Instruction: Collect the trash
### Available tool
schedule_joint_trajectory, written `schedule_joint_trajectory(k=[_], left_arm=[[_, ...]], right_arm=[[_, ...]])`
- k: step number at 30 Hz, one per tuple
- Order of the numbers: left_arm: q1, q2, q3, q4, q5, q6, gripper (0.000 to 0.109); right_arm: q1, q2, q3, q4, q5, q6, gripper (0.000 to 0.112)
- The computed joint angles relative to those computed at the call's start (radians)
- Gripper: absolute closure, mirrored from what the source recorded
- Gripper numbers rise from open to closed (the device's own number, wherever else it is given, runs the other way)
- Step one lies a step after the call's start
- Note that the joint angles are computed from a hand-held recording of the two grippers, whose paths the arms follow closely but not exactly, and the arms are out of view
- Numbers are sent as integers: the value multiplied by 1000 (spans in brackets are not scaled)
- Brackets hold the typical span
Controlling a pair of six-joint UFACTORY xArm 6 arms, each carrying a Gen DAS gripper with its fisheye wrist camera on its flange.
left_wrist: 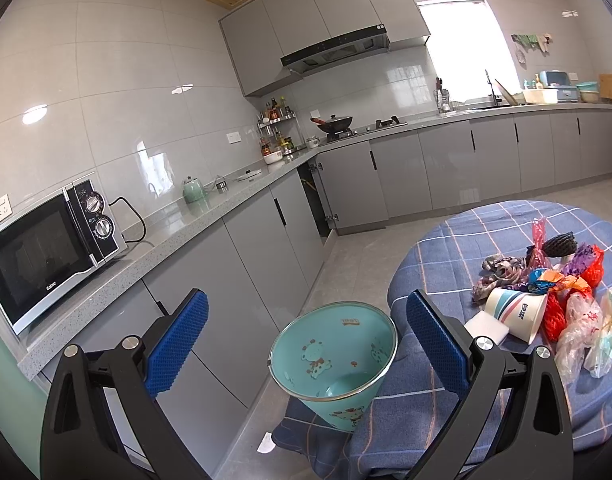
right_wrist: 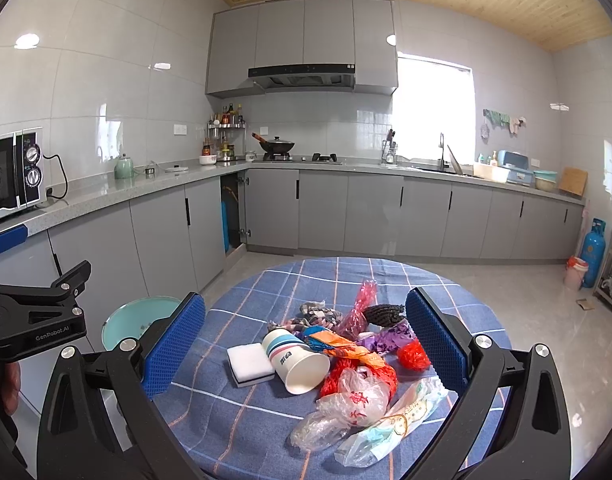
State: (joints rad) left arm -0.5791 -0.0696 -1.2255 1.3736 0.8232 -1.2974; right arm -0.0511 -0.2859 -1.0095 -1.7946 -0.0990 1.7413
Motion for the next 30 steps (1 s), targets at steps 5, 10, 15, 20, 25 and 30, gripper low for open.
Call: schedule_joint_trajectory(k=[5, 10, 15, 20, 25, 30], left_arm=[[1, -8, 4, 4, 2, -3, 11], [4, -14, 7, 1, -1, -1, 11], [4, -15, 9, 2, -1, -2, 11], [7, -17, 10, -1, -6, 1, 11], [7, -15, 7, -1, -3, 3, 11], [8, -16, 8, 0, -6, 4, 11]], right_arm=[[-9, 12, -13, -27, -8, 25, 14], [-3, 1, 6, 26, -1, -27, 14], [-4, 0, 9, 41, -2, -41, 14], [-4, 0, 12, 55, -2, -55, 14], [-4, 0, 12, 55, -3, -55, 14], [-4, -5, 21, 95, -2, -96, 14]])
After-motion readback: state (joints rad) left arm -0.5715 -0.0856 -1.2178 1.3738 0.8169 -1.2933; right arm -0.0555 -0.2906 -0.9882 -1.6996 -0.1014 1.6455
